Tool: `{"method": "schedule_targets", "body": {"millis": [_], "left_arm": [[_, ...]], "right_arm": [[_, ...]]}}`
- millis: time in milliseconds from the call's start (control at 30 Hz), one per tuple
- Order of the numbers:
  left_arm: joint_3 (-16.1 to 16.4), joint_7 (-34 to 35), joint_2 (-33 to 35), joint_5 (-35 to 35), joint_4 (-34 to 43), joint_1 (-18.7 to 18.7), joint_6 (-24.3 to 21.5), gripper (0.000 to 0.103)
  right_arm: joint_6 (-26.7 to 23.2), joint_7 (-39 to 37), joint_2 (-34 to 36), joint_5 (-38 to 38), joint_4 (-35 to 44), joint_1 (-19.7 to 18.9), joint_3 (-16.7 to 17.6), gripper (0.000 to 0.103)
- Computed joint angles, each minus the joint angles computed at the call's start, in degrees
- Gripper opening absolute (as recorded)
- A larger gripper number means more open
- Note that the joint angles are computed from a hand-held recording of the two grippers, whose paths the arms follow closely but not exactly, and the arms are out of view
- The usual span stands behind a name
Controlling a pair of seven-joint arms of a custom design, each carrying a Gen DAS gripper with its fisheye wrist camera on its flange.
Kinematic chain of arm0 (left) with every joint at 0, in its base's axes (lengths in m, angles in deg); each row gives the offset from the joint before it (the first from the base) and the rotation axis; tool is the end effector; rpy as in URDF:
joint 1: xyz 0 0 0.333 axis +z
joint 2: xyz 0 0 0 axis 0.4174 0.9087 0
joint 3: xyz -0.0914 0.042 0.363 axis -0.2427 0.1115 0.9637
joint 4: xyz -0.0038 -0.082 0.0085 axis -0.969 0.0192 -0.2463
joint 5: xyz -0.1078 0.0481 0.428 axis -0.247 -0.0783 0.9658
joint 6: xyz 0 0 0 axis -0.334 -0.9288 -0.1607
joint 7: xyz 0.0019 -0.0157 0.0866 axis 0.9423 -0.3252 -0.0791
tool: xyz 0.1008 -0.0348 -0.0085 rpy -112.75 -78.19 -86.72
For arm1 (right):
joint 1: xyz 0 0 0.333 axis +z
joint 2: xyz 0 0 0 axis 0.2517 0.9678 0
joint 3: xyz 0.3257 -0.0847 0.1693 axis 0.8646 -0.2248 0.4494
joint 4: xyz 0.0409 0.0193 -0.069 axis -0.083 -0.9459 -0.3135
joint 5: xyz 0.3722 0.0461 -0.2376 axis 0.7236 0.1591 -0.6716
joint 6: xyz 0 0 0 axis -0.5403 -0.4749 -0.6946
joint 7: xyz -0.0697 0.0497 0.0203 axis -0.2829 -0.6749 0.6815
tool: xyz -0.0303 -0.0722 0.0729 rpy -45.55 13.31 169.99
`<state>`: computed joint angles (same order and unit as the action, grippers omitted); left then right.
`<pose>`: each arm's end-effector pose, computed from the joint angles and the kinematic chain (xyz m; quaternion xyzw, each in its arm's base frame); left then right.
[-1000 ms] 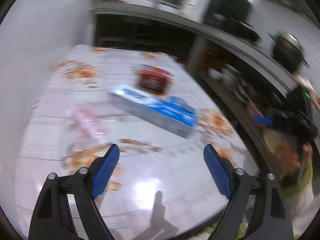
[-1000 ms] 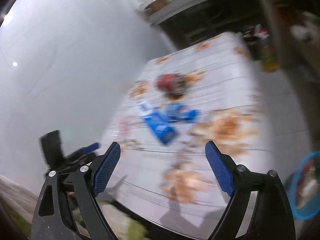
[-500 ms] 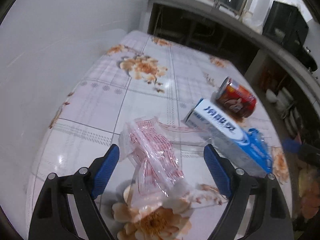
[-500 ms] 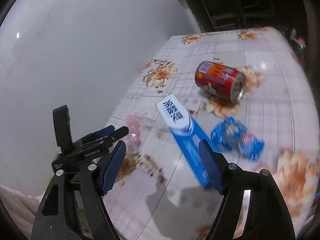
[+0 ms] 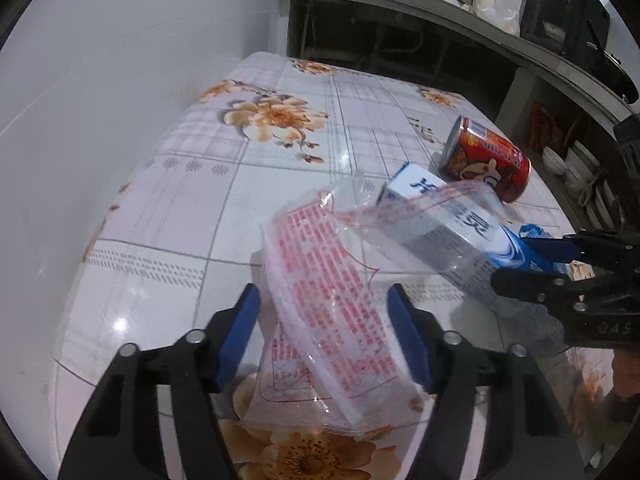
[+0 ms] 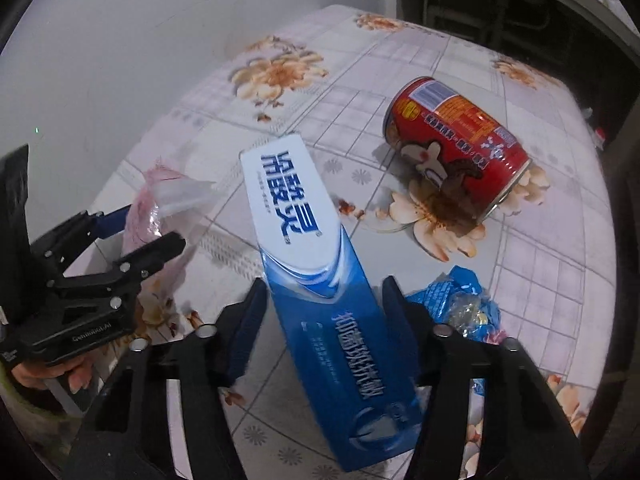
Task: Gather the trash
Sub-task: 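Grasp the blue toothpaste box with the right tool while the left tool grasps the clear bag, then carry the toothpaste box and clear bag over the blue wastebasket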
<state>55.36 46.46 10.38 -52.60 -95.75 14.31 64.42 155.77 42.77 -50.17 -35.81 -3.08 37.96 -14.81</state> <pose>0.5795 -0.2410 0.6743 -0.7230 0.6031 -0.2684 0.2038 0.6364 0.3526 0.7131 -0.8683 0.4310 -0.0649 0.2368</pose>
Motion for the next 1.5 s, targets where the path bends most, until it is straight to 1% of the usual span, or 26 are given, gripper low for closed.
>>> {"method": "schedule_targets", "body": {"millis": [133, 267, 300, 433, 600, 733, 800, 900, 1033, 1100, 1267, 1500], "left_arm": [[0.1, 0.2, -1.0, -0.5, -1.5, -0.1, 1.6, 0.046], [0.1, 1.6, -2.4, -2.3, -3.3, -0.4, 2.9, 0.042], [0.1, 2.0, -2.8, -2.8, -3.8, -0.5, 3.1, 0.042], [0.6, 5.4, -4.6, -8.4, -6.1, -1.8, 5.4, 0.04], [0.5, 10.4, -5.5, -12.7, -7.0, -3.6, 6.1, 0.038], [0.0, 12.7, -5.8, -14.1, -7.3, -4.6, 6.0, 0.036], [-0.5, 12.9, -6.0, -13.3, -7.5, -4.8, 5.8, 0.036], [-0.9, 13.0, -6.1, -12.6, -7.6, -5.1, 5.7, 0.035], [-0.8, 13.6, -6.1, -14.0, -7.6, -5.7, 6.3, 0.032], [-0.8, 13.7, -6.0, -14.2, -7.6, -5.8, 6.8, 0.03], [-0.8, 15.0, -5.6, -14.4, -7.0, -6.1, 7.5, 0.027], [-1.3, 15.2, -5.0, -13.1, -5.2, -6.2, 8.6, 0.026]], "right_arm": [[-0.1, -0.7, -1.1, 0.3, -1.4, 0.0, 0.1, 0.049], [0.9, 0.2, -3.7, 0.3, -4.9, 0.0, 0.2, 0.048], [1.2, 0.7, -4.0, 0.2, -5.5, 0.1, 0.3, 0.048], [3.3, 2.7, -9.6, 1.2, -12.8, -0.7, 0.2, 0.048], [6.0, 5.1, -18.0, 2.3, -23.0, -2.4, 0.2, 0.048], [7.2, 7.9, -22.8, 3.1, -28.3, -3.7, 0.4, 0.049], [7.9, 8.6, -24.3, 4.0, -30.2, -4.1, 0.5, 0.049], [8.3, 9.5, -24.6, 4.5, -31.2, -4.4, 0.9, 0.05], [9.1, 10.7, -24.1, 5.3, -31.2, -4.4, 1.1, 0.05], [9.8, 11.1, -23.9, 5.2, -31.3, -4.4, 1.2, 0.048], [11.5, 11.6, -25.3, 6.0, -33.1, -4.4, 1.0, 0.047], [14.6, 13.3, -28.8, 12.8, -36.9, -5.2, -0.9, 0.046]]}}
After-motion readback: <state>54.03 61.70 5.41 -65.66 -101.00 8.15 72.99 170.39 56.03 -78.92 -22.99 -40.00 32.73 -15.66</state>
